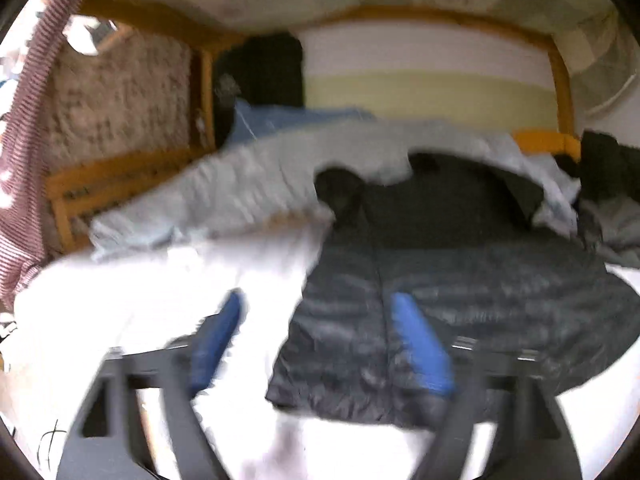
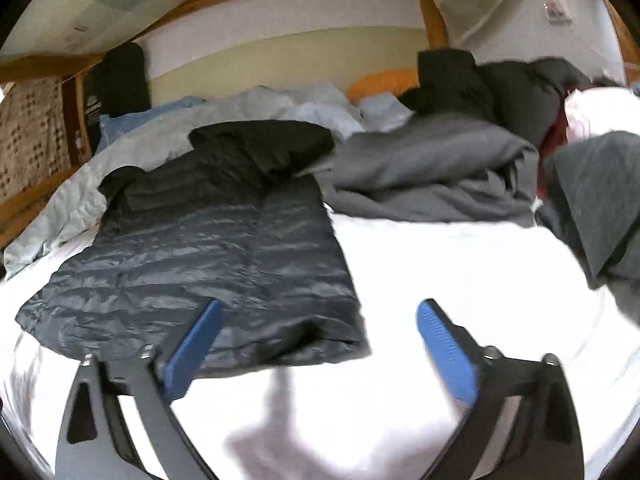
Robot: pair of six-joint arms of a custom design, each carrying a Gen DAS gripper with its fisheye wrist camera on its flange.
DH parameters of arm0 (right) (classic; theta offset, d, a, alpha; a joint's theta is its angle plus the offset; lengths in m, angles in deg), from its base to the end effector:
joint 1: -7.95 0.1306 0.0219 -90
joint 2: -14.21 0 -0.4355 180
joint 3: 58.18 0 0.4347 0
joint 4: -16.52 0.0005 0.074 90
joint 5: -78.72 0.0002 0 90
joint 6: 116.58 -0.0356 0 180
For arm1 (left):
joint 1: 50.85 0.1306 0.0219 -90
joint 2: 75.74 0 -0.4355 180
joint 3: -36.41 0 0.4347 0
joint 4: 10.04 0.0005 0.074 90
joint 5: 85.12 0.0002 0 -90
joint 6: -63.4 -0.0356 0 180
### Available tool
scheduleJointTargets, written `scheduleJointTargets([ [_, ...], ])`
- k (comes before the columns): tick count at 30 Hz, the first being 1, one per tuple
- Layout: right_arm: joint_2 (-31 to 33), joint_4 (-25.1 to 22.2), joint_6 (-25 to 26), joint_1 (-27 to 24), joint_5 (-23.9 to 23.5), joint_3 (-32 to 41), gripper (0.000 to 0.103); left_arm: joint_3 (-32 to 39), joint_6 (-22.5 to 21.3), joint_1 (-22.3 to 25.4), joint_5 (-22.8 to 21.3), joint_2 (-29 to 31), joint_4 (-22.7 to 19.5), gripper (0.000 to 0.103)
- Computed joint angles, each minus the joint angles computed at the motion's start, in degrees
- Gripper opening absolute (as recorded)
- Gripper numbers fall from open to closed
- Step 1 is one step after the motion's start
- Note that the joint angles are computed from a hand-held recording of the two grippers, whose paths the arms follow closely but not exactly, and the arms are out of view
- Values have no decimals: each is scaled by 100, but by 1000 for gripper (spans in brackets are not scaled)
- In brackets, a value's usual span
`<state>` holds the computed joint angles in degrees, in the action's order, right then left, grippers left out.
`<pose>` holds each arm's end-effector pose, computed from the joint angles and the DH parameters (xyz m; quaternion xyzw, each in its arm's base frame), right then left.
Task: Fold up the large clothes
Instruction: 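Grasp the jacket hem with the left gripper while the right gripper grasps the hem too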
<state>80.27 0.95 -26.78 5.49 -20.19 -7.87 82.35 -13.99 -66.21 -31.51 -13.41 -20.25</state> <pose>0.3566 -0.0103 0.3537 -0.0179 0.8697 0.0581 0.4898 0.3221 -0.0671 0.3475 -0.1446 0.8120 0.1372 0.5486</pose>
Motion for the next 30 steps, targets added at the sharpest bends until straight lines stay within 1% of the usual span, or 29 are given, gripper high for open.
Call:
scheduleJointTargets([
  [1, 75, 26, -6, -64, -58, -9, 88, -19, 109, 56, 92, 49, -82, 60],
  [2, 156, 27, -61, -160, -221, -5, 84, -45, 215, 159, 269, 78, -133, 60],
  [3, 253, 15, -143, -266, -442, 26, 76, -74, 339, 279, 531, 100, -185, 60],
  [4, 366, -17, -262, -348, -670, 79, 70, -77, 446, 411, 795, 133, -243, 60],
  [5, 461, -13, -366, -373, -802, 116, 60, -89, 567, 531, 1060, 169, -291, 60],
  [6, 620, -5, -566, -459, -1097, 176, 51, -97, 708, 639, 1300, 205, -337, 60],
  [7, 718, 19, -717, -485, -1255, 210, 49, -97, 829, 716, 1468, 246, -382, 60],
  [9, 880, 66, -844, -453, -1379, 249, 48, -102, 1051, 910, 2022, 327, -471, 59],
  [11, 988, -56, -654, -394, -1405, 299, 46, -132, 1235, 1063, 2557, 438, -464, 59],
  [12, 966, -45, -575, -350, -1297, 264, 39, -174, 1343, 1148, 2782, 504, -376, 59],
  [13, 945, -31, -566, -333, -1287, 237, 35, -214, 1410, 1153, 2802, 528, -269, 59],
  [14, 940, -29, -580, -316, -1257, 225, 26, -256, 1411, 1117, 2744, 531, -151, 58],
  [15, 901, 99, -671, -283, -1098, 163, 17, -244, 1344, 1075, 2685, 553, -154, 58],
  [16, 860, 217, -768, -258, -928, 100, 14, -207, 1281, 1026, 2622, 580, -218, 58],
  [17, 805, 241, -825, -244, -854, 59, 9, -185, 1251, 989, 2556, 593, -256, 56],
  [18, 758, 334, -864, -227, -802, -6, 7, -159, 1261, 963, 2443, 599, -333, 39],
  [19, 697, 393, -859, -206, -752, -54, 7, -149, 1298, 958, 2329, 588, -378, 9],
  [20, 617, 419, -817, -175, -712, -86, 6, -169, 1348, 990, 2368, 519, -397, 5],
  [21, 511, 403, -756, -134, -643, -106, 6, -227, 1439, 1059, 2535, 376, -354, 4],
  [23, 225, 393, -657, -77, -617, -141, 6, -331, 1542, 1063, 2570, 32, -256, 3],
  [25, -107, 288, -563, -96, -683, -117, 6, -356, 1444, 899, 2260, -422, -424, 3],
  [26, -236, 215, -524, -141, -717, -99, 6, -364, 1423, 803, 2139, -635, -534, 3],
  [28, -708, -246, -458, -220, -696, -44, 6, -267, 1539, 582, 1926, -1117, -1054, 2],
  [29, -948, -539, -419, -304, -701, -33, 6, -224, 1555, 572, 2068, -1349, -1267, 2],
  [30, -1197, -838, -343, -370, -693, -39, 6, -183, 1380, 536, 2205, -1606, -1459, 2],
])
